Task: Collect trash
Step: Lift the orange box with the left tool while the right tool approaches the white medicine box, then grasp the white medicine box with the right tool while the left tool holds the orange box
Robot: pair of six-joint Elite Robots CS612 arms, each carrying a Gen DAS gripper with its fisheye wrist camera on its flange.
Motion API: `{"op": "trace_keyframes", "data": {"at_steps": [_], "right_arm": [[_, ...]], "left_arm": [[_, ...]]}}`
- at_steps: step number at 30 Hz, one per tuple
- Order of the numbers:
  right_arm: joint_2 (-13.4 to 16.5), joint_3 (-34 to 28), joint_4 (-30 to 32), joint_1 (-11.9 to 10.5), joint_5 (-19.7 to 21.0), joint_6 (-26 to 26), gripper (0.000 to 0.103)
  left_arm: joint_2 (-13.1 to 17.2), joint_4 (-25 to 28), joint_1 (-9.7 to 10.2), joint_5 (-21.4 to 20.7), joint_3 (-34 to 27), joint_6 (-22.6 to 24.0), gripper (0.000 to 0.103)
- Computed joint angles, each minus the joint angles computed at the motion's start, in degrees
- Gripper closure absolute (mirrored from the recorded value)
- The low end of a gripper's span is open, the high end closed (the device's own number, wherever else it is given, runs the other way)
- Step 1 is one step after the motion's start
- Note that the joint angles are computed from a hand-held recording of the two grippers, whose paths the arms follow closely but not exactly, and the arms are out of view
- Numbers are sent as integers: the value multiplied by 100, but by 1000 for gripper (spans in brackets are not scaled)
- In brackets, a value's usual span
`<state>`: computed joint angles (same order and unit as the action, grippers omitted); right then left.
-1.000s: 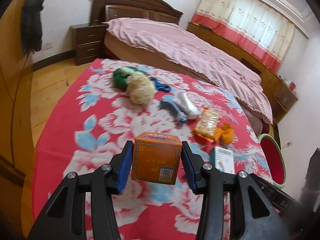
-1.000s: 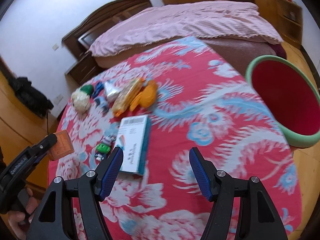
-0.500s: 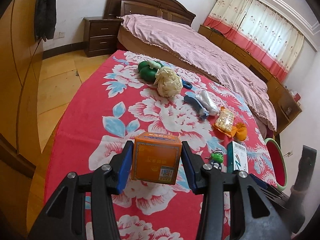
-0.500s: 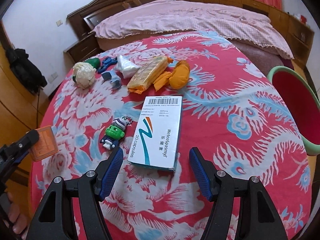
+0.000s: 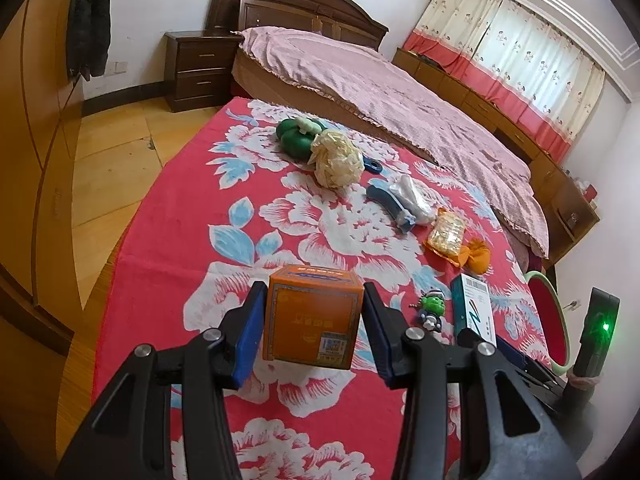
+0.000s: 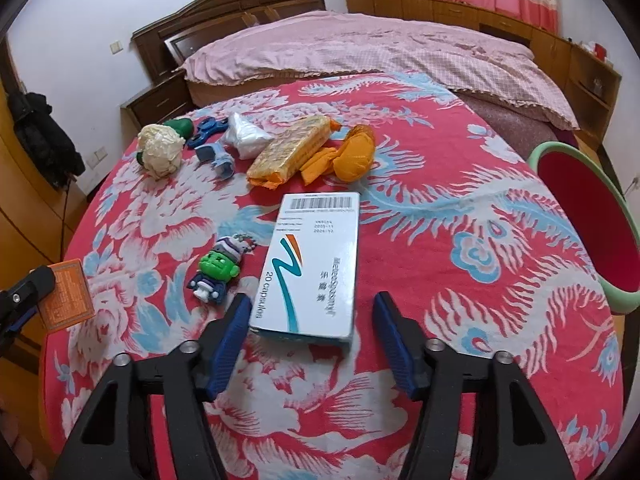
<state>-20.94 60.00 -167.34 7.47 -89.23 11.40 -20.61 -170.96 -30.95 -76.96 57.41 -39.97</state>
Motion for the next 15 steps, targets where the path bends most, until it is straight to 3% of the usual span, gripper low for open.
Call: {"op": "trace_keyframes", "data": {"at_steps": [1,10,15], "right_arm": [[-4,10,-9,-3,-14,2,51],[-111,233,-149,-156,584,347,52],[-236,511,-425,-206,617,436,52]], "left_arm": [[-3,-11,-7,10,5,13,56],[-78,-151,-53,21,110,148,56],[-116,-215,-75,9,146,165,56]]}}
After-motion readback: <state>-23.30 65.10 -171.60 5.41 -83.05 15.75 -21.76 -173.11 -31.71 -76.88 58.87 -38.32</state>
